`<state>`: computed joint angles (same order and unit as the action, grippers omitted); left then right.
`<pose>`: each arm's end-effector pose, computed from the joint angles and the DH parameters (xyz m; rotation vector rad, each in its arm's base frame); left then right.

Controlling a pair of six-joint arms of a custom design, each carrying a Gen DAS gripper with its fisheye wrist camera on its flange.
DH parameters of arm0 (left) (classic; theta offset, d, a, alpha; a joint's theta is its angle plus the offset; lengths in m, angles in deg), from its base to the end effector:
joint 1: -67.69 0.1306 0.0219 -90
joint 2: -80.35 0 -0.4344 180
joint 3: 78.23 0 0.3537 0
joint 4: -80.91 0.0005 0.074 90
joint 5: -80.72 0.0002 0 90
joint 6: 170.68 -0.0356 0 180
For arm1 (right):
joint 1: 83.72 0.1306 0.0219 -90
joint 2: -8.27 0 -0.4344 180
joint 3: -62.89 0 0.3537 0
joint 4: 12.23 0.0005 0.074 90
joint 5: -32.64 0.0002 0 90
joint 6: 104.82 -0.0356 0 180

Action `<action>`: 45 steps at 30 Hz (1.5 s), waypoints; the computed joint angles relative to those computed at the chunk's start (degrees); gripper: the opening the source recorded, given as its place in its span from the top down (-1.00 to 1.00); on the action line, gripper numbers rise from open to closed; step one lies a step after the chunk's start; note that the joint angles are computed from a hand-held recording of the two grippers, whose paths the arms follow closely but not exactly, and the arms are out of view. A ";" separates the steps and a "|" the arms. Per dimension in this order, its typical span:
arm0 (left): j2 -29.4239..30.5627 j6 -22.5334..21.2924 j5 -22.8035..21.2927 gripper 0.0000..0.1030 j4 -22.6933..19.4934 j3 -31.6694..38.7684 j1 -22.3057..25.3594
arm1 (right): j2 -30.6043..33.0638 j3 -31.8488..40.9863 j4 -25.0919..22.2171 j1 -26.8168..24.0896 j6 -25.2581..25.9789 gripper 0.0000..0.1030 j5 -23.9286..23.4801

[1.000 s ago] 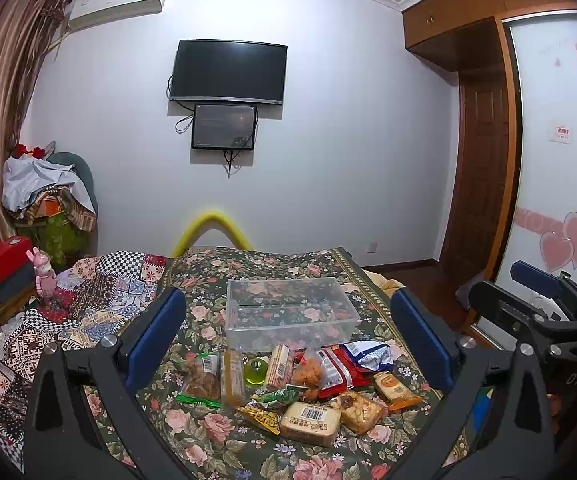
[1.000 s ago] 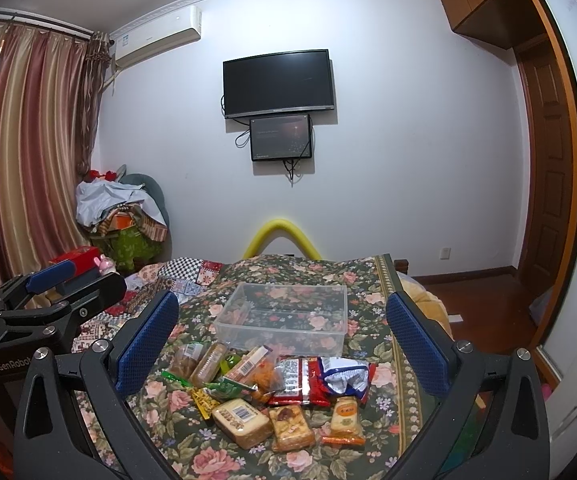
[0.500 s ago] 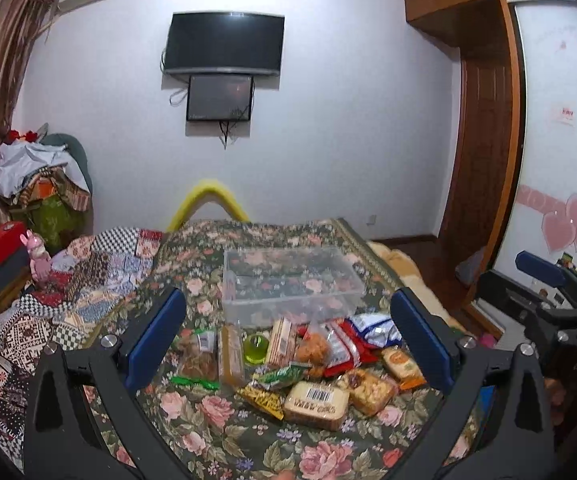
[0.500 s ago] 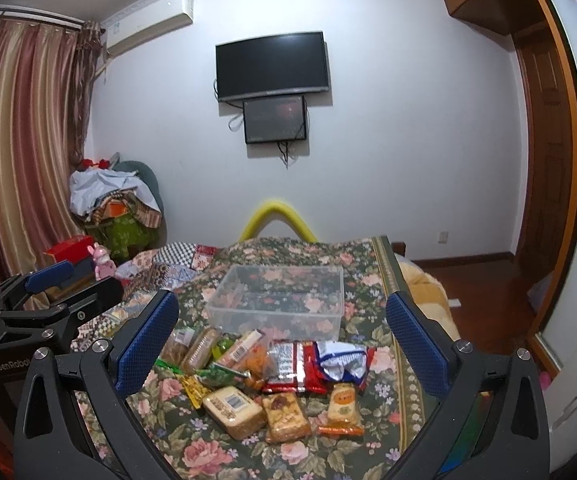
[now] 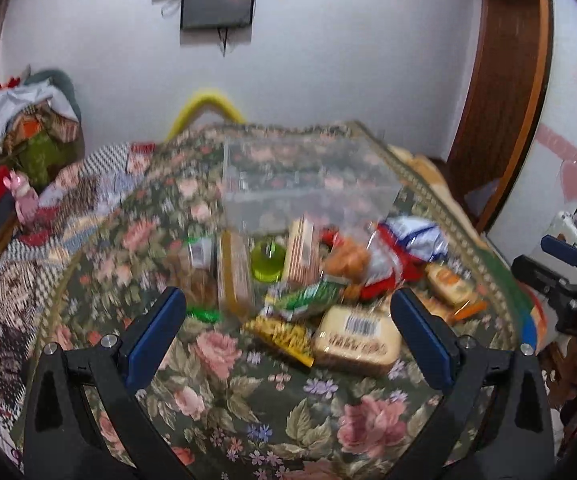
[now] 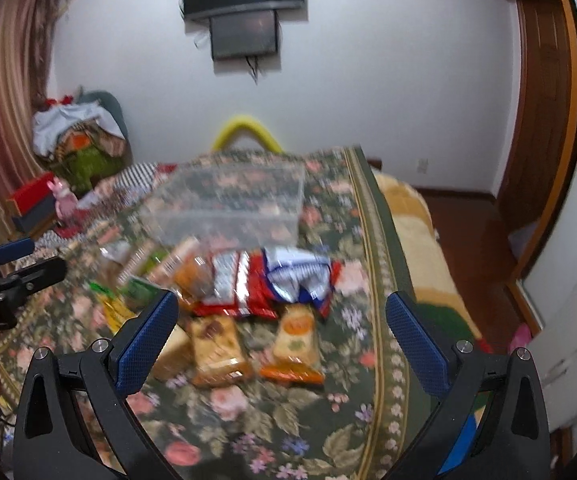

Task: Organize snacks
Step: 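Grasp the barcoded biscuit pack with left tool while right tool grasps orange-label cracker pack, then carry both packs over the clear box and release them inside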

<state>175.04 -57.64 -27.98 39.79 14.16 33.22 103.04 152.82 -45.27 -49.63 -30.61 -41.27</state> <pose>0.4093 -0.2677 0.4752 0.0662 2.2829 -0.1429 0.4164 0.2693 0.4671 -0.1999 2.1980 0.1718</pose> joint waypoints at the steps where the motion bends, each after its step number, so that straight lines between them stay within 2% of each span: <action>1: 0.57 0.37 1.42 -1.00 -0.49 -0.08 0.46 | 0.38 0.12 -0.78 -0.51 -0.45 -1.00 -0.67; 4: 2.33 1.52 5.34 -1.00 -1.87 0.26 1.28 | 1.54 0.43 -2.71 -1.78 -1.30 -0.99 -2.28; 8: 5.00 1.84 7.60 -1.00 -2.76 1.45 1.12 | 3.31 1.23 -4.82 -3.12 -2.20 -0.94 -4.90; 12: 7.62 1.75 10.90 -1.00 -3.29 3.12 0.88 | 4.81 1.48 -5.59 -3.72 -2.24 -0.80 -6.23; 23: 11.81 0.44 14.45 -0.91 -3.76 5.81 0.40 | 7.55 2.17 -6.20 -5.95 -1.91 -0.32 -13.65; 29: 12.73 -0.32 14.21 -0.91 -3.03 6.03 0.17 | 9.42 3.36 -6.95 -6.18 -1.80 -0.14 -17.32; 31: 13.41 -1.62 12.16 -0.91 -3.59 6.47 -0.50 | 9.76 3.57 -6.97 -6.14 -2.02 -0.09 -17.85; 35: 13.59 -2.50 10.74 -0.91 -2.71 6.20 -1.01 | 10.04 3.76 -6.92 -6.06 -2.38 0.18 -17.29; 36: 13.61 -2.36 10.80 -0.88 -2.39 6.13 -0.97 | 10.16 3.93 -6.84 -6.00 -2.67 0.19 -17.41; 38: 13.42 -2.04 11.18 -0.71 -1.64 5.82 -0.87 | 10.02 3.72 -6.55 -6.10 -2.98 0.25 -17.39; 39: 13.25 -1.95 11.80 -0.51 -1.26 5.63 -0.86 | 10.04 3.80 -6.64 -6.19 -2.92 0.27 -17.39; 45: 13.41 0.20 13.25 -0.49 -2.98 6.71 -0.52 | 8.97 3.44 -6.88 -6.40 -3.33 0.35 -17.25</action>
<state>188.44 -57.44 -14.73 36.81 20.87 32.70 112.01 156.26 -52.15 -56.02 -33.94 -58.51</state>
